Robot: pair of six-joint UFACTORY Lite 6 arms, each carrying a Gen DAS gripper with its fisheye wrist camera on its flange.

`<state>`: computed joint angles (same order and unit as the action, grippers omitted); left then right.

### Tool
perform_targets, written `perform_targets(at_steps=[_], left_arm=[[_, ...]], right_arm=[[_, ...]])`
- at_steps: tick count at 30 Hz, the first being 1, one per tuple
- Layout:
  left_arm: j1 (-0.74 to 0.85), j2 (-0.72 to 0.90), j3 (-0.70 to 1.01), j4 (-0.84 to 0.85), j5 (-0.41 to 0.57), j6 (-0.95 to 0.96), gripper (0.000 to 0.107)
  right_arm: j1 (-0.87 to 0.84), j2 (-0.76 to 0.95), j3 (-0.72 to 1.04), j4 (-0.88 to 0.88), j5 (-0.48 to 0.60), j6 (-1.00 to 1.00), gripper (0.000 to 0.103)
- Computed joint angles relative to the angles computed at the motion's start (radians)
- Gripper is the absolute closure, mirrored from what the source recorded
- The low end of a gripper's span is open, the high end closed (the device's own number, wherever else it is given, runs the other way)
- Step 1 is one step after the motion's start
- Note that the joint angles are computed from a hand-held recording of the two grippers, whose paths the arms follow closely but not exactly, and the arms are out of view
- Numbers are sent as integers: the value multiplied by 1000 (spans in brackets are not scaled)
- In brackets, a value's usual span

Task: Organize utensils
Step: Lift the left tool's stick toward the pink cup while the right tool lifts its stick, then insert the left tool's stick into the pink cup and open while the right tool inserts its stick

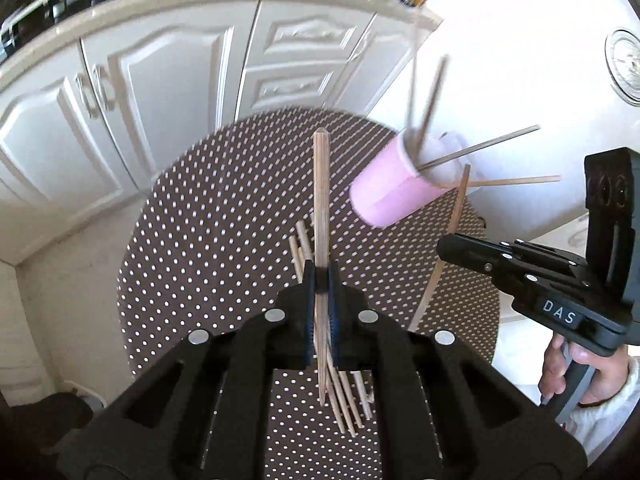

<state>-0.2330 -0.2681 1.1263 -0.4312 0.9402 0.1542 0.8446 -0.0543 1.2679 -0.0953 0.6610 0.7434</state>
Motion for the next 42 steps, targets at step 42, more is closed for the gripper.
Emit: perform_targets(at_steps=[42], left_arm=[[-528,394,553,815,-337,-919,101]], right_arm=[[-278,-220,160,-252,98,-166,99]])
